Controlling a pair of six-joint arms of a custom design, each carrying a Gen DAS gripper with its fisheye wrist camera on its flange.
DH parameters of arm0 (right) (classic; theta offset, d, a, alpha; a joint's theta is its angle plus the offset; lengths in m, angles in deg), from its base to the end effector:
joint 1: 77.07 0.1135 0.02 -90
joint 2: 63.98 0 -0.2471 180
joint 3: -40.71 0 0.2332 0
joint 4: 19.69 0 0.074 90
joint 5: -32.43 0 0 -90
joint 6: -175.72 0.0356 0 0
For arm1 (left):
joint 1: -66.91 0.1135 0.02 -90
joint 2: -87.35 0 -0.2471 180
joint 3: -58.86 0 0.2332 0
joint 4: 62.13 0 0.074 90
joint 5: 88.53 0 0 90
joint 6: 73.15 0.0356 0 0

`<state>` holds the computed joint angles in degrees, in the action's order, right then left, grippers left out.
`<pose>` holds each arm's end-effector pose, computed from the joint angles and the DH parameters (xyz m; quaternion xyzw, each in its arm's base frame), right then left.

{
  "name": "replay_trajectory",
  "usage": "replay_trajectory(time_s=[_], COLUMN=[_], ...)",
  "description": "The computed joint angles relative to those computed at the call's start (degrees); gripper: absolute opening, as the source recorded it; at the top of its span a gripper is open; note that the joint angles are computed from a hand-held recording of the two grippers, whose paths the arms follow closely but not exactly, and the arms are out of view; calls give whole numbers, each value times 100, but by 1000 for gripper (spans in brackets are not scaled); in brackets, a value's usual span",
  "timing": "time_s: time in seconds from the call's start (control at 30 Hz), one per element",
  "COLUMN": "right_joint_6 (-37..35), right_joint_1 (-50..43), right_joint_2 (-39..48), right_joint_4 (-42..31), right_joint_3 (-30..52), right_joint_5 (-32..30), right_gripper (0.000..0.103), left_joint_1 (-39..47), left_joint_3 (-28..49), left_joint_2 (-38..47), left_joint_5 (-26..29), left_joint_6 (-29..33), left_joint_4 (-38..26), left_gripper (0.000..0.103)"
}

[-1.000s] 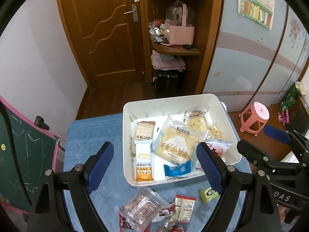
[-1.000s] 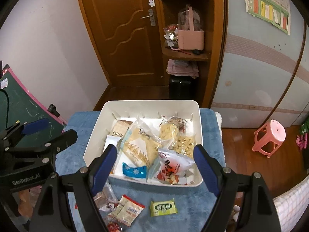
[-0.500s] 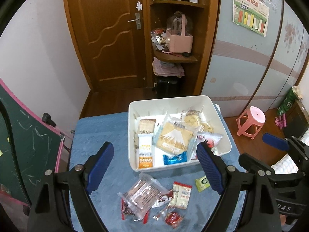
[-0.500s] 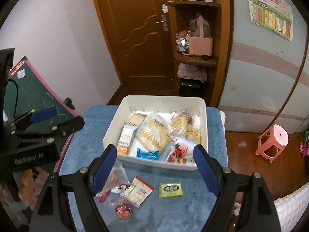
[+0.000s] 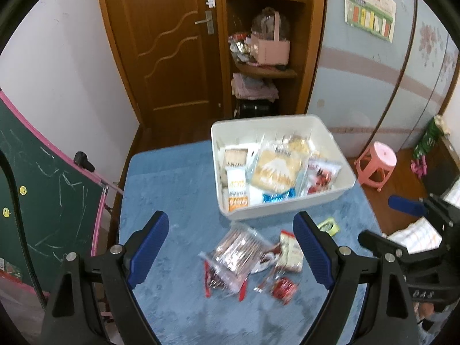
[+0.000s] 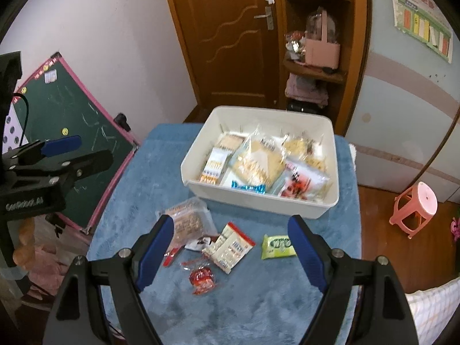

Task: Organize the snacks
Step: 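Move both tools back toward the snacks on the table, then grasp the clear cookie pack with the left gripper while the right grasps the red-and-white biscuit pack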

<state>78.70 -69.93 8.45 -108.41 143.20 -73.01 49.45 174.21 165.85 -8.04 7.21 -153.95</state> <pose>0.2008 0.0347 0.3734 -0.1536 0.9424 0.1296 0.2675 0.2116 -0.0604 0.4061 0.0399 0.9498 0.0066 0.3101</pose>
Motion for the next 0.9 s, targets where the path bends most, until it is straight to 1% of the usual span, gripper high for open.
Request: replay_trajectory(time_s=[0.1, 0.13, 0.27, 0.4, 0.5, 0.6, 0.7, 0.8, 0.9], right_joint_6=[266, 391, 897, 1367, 1690, 1962, 2245, 2535, 2735], right_joint_1=[238, 311, 489, 543, 530, 477, 318, 199, 231], right_joint_2=[-3, 31, 229, 518, 903, 1326, 1797, 2065, 2181], right_joint_4=[199, 296, 646, 972, 1236, 1423, 1620, 1816, 1974], right_joint_3=[-361, -494, -962, -1422, -1710, -1852, -2032, -2230, -2377], right_joint_5=[163, 223, 377, 320, 237, 215, 3, -262, -382], right_gripper=[82, 82, 82, 82, 82, 82, 82, 82, 82], left_joint_1=[254, 259, 537, 724, 746, 743, 719, 772, 872], left_joint_3=[-576, -728, -1490, -2124, -2525, -2740, -2802, -2758, -2680], left_joint_2=[-138, -160, -180, 65, 407, 785, 1171, 1605, 1956], left_joint_5=[200, 226, 504, 756, 857, 1004, 1099, 1241, 1395], left_joint_6=[292, 302, 611, 1039, 1319, 1540, 1673, 1780, 1857], left_joint_4=[158, 203, 547, 942, 1284, 1578, 1796, 1937, 1993], left_gripper=[88, 88, 88, 88, 88, 88, 88, 88, 88])
